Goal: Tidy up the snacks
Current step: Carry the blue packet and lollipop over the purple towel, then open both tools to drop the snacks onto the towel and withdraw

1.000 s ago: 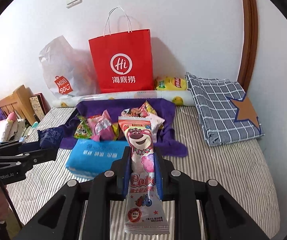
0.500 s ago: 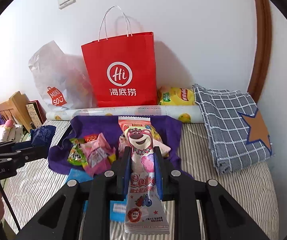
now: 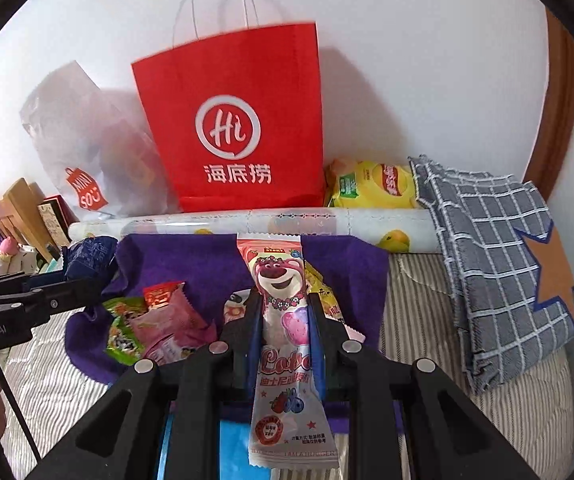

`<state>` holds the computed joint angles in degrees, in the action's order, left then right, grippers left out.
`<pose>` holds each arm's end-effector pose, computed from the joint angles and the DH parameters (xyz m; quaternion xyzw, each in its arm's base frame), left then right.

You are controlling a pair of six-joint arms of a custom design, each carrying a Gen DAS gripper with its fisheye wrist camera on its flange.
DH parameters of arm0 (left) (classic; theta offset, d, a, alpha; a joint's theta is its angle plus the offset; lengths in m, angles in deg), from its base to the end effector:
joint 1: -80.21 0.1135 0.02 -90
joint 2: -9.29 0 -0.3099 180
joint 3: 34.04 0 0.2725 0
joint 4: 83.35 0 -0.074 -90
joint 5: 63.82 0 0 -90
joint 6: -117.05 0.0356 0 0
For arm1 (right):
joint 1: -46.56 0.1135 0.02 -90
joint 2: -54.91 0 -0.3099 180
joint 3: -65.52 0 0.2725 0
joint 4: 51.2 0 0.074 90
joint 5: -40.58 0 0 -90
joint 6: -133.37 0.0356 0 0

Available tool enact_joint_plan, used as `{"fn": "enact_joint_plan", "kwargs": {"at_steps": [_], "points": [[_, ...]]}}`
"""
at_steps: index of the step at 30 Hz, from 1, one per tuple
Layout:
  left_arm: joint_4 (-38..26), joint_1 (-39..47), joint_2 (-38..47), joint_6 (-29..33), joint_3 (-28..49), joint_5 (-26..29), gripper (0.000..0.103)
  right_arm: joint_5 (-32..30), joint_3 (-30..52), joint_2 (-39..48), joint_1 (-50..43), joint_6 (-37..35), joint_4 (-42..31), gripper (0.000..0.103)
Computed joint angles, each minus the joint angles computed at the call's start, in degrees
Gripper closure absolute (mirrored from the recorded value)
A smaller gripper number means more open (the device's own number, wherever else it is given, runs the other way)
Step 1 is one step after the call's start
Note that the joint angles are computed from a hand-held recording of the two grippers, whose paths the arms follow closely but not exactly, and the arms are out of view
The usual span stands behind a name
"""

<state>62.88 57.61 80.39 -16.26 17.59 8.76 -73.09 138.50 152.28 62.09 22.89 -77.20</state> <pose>0.2267 -0.0828 0.2294 -0.2156 0.9142 -0.0490 0.3397 0.3584 0.1144 0.2262 -0.3507 0.8543 0.1785 0.3396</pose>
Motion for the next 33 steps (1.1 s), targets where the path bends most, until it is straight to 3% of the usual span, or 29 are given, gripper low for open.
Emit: {"fn": "enact_joint_plan", "kwargs": {"at_steps": [9, 22, 28, 30, 33], "points": [[7.07, 4.90, 8.34, 3.35, 0.53, 5.96, 0.063, 3.20, 3.28, 6.73, 2.32, 0.10, 0.93, 0.082], [7.70, 6.10, 12.01, 3.65, 2.23, 7.28, 0.058, 4.03, 4.07, 9.48, 2.95, 0.50, 1.80, 0.078], [2.84, 3.11, 9.57, 0.88, 3.16, 3.94, 0.042, 3.00, 1.13, 4.80, 1.54, 1.73, 2.20, 0.059], [0.29, 1.04, 7.73, -0.41, 3.22, 1.91, 0.039, 2.46, -0.88, 1.85, 1.02, 2.09, 2.71, 0.046], [-3.43, -2.14, 4.73, -2.95, 3.10, -0.44, 0.038, 1.59, -3.63, -3.12, 0.17, 2.56, 2.25, 0.042]]}}
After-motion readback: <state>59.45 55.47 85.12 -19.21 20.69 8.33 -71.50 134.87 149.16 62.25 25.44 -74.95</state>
